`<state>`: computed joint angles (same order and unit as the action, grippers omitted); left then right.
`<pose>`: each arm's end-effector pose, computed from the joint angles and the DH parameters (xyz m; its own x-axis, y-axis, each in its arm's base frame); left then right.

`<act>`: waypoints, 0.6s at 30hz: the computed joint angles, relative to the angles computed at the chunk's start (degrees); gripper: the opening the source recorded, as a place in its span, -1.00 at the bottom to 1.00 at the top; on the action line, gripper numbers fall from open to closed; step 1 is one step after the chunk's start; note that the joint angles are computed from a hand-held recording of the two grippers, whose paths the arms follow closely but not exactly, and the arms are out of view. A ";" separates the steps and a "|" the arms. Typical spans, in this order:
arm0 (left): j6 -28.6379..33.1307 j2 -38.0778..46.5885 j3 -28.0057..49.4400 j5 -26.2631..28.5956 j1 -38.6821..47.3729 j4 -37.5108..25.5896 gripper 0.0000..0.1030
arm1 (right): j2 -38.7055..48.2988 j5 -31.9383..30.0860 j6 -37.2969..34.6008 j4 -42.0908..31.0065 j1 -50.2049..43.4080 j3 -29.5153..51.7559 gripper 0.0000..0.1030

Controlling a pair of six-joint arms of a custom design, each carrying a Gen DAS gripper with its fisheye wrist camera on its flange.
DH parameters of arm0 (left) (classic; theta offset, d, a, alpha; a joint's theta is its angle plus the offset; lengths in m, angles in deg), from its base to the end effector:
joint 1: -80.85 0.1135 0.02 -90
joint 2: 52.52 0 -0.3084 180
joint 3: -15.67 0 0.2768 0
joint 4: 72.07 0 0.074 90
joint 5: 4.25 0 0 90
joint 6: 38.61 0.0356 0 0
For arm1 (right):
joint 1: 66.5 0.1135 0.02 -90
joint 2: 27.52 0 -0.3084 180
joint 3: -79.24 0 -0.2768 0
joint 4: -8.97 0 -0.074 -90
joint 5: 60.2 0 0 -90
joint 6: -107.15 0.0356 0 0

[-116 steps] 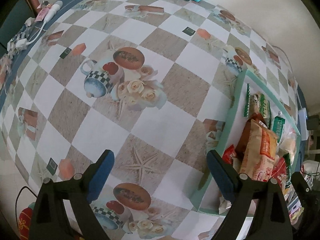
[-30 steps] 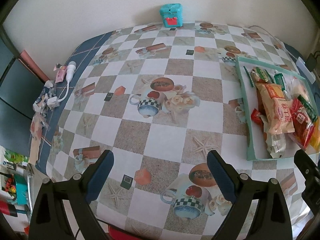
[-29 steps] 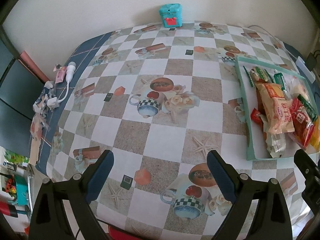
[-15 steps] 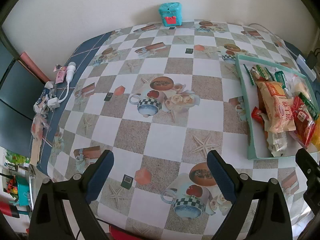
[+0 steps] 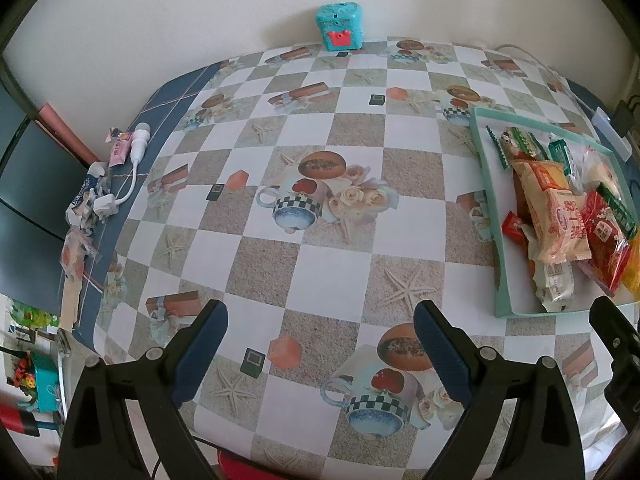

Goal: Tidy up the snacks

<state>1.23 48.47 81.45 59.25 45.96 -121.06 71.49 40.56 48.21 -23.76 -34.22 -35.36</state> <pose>0.2680 -0.1675 0.1513 -0.8875 -0.2189 -0.4056 -0.3223 0.9238 0.2068 0.2932 0.1773 0.1651 -0.9014 0.0301 -0.4320 0.0043 0.9982 0.0606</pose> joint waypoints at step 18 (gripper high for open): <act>0.08 -0.07 -0.10 0.18 0.16 0.21 0.83 | -0.22 0.00 -1.10 -0.26 0.18 0.31 1.00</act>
<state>1.31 48.40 81.35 59.43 46.12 -120.86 71.26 40.56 47.11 -24.02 -34.04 -35.05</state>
